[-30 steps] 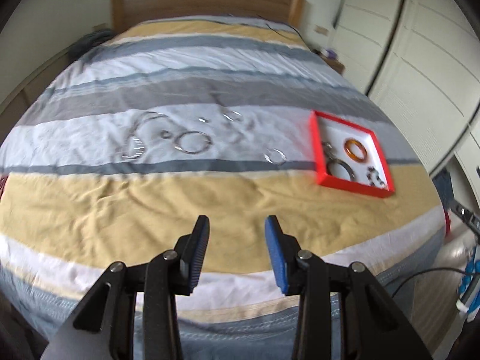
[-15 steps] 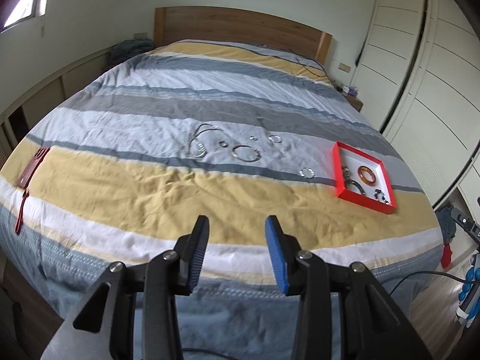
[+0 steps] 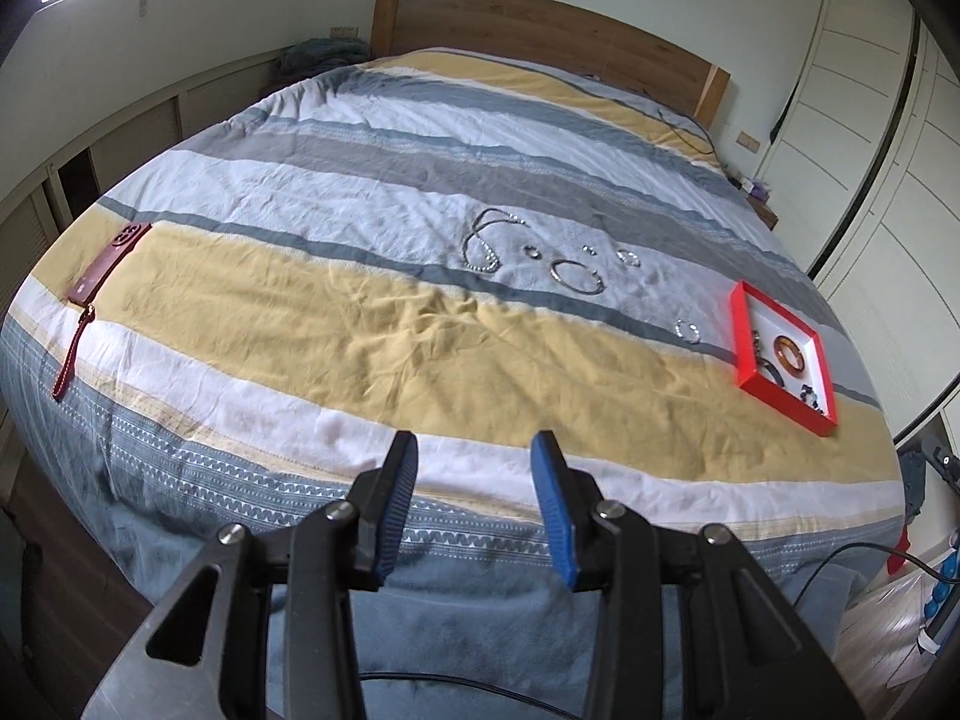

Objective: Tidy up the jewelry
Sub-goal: 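Withdraw both open tools from the red box, then grasp the silver cuff bangle with the left tool while the right tool grasps the twisted silver hoop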

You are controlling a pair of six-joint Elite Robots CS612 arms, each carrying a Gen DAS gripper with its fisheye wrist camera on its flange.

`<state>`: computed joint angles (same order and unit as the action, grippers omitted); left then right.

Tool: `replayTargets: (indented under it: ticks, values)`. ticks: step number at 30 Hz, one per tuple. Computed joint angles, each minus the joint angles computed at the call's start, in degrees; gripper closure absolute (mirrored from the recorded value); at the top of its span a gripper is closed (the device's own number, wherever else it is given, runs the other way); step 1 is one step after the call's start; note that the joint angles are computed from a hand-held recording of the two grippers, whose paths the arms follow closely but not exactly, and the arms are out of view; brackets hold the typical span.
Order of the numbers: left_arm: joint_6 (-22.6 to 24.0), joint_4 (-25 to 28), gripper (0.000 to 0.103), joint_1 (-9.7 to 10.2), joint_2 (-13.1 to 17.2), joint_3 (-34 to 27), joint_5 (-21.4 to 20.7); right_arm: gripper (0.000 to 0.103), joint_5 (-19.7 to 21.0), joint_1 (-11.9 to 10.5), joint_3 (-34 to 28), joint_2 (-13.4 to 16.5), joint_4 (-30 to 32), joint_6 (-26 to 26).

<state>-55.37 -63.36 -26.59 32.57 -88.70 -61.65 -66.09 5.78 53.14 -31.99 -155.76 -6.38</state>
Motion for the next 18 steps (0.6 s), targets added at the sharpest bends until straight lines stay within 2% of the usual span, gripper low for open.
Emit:
replayTargets:
  ticks: [5,9,18]
  values:
    - [-0.02,-0.64,0.060,0.99,0.23,1.78,-2.34,0.051,0.28,0.97,-4.12,2.20,4.80,-2.15]
    - [-0.34,-1.06,0.060,1.96,0.40,3.11,-4.46,0.050,0.69,1.81,-8.52,4.53,9.07,-3.75]
    - [0.50,-3.55,0.060,3.88,0.19,7.34,-8.21,0.050,1.28,3.96,-24.26,12.84,22.71,-8.14]
